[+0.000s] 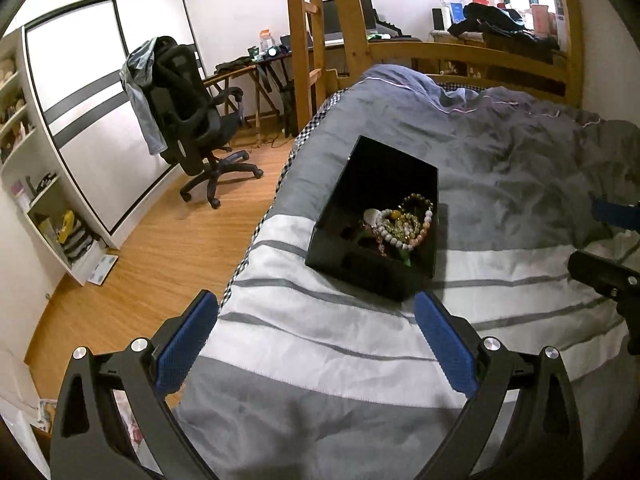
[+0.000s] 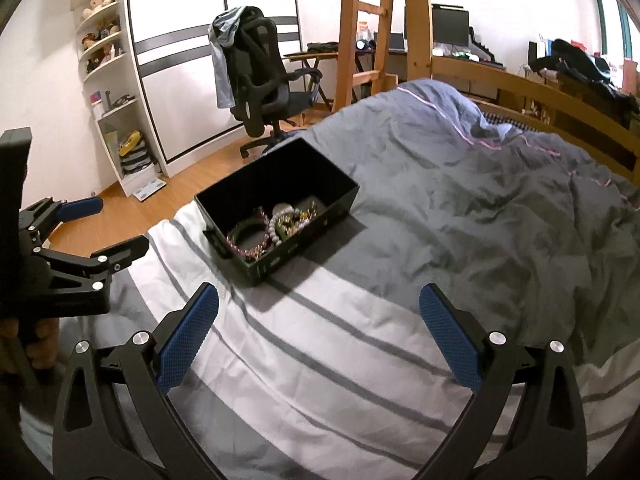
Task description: Organize jewelry
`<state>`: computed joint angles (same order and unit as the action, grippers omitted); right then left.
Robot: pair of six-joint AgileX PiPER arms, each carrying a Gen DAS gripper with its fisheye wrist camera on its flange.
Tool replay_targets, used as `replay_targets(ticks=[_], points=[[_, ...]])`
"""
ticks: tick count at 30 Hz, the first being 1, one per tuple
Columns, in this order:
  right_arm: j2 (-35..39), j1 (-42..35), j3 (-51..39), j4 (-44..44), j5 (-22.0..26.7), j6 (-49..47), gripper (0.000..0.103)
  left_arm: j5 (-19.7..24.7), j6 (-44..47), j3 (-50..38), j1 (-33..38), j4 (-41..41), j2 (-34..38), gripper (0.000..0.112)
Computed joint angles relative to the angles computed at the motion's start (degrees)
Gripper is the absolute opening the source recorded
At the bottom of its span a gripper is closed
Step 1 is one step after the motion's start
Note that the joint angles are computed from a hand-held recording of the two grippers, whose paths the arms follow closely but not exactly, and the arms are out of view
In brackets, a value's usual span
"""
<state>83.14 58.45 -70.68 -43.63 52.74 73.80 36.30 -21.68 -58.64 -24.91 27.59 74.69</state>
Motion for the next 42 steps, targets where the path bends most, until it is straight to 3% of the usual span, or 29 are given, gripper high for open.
replay_targets(ticks=[9, 42], points=[[-1.35, 3.25, 1.86, -5.12, 2.14, 6.65, 0.099, -2.57, -1.92, 3.08, -0.47, 0.0, -1.71, 0.097], [-1.57, 2.86, 3.74, -3.97, 1.39, 6.24, 0.099, -2.12, -6.59, 2.79, -3.39, 5.65, 0.46, 0.097]])
